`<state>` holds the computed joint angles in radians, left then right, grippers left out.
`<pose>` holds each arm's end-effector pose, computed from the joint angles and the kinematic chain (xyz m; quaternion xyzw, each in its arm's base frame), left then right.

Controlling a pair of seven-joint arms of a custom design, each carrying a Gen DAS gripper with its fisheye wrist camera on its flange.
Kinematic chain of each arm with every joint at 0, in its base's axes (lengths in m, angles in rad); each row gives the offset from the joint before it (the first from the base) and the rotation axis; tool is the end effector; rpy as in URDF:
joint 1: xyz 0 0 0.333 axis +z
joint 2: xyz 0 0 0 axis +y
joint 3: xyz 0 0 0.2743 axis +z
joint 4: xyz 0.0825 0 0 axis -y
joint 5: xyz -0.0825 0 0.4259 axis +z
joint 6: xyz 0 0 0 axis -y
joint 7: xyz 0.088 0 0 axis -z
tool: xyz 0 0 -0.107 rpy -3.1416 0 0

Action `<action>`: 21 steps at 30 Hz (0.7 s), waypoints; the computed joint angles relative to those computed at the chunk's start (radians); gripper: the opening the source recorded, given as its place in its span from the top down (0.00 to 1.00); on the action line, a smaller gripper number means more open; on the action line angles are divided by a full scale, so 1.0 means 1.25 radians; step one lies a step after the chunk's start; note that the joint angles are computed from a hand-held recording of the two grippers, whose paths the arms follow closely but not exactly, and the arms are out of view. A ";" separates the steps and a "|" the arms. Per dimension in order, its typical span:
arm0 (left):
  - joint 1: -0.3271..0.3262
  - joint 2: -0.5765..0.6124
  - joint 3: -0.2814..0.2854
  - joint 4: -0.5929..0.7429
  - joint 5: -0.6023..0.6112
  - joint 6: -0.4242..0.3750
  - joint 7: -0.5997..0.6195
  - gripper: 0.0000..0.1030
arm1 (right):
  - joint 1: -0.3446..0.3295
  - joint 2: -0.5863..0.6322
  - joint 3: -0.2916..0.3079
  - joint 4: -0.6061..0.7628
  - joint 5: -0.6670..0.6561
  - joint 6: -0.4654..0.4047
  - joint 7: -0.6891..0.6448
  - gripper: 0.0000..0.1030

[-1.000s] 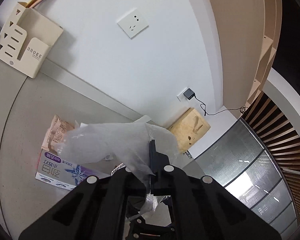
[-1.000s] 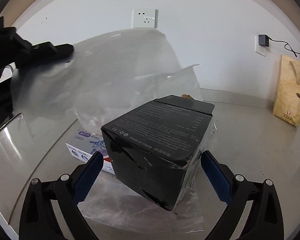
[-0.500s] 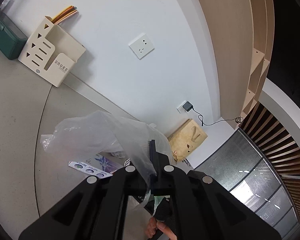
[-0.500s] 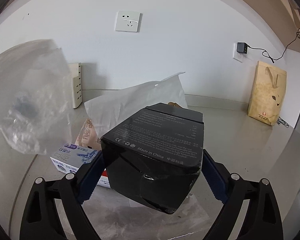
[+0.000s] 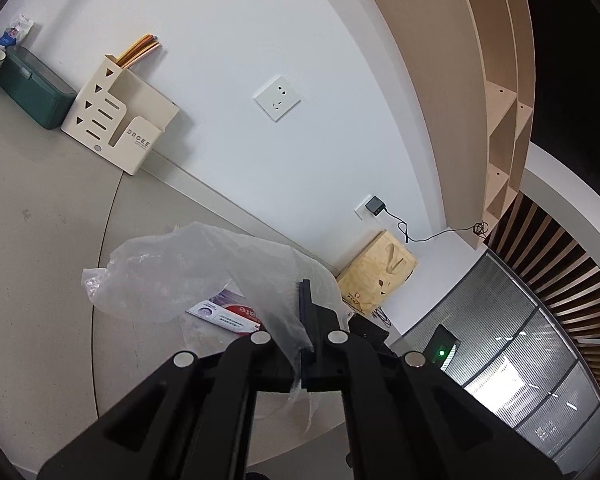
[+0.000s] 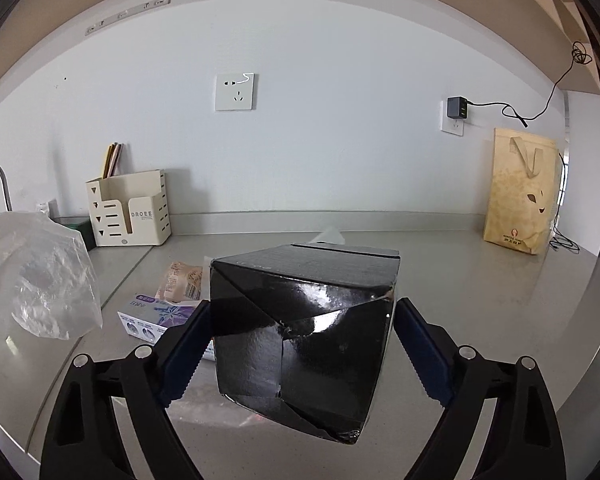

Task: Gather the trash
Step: 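Grasp the black box with the right tool while the left tool grasps the clear plastic bag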

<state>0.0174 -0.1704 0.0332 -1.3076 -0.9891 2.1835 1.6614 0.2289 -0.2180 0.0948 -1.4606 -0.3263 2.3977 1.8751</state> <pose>0.5171 -0.0017 0.9089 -0.5587 0.5187 -0.6468 0.0206 0.5017 0.1761 0.8711 -0.6206 0.5460 -0.3925 0.4035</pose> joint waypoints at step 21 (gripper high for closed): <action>-0.122 -0.301 0.006 -0.298 0.134 0.039 -0.057 0.99 | -0.006 -0.411 -0.039 -0.380 0.115 0.007 -0.123 0.12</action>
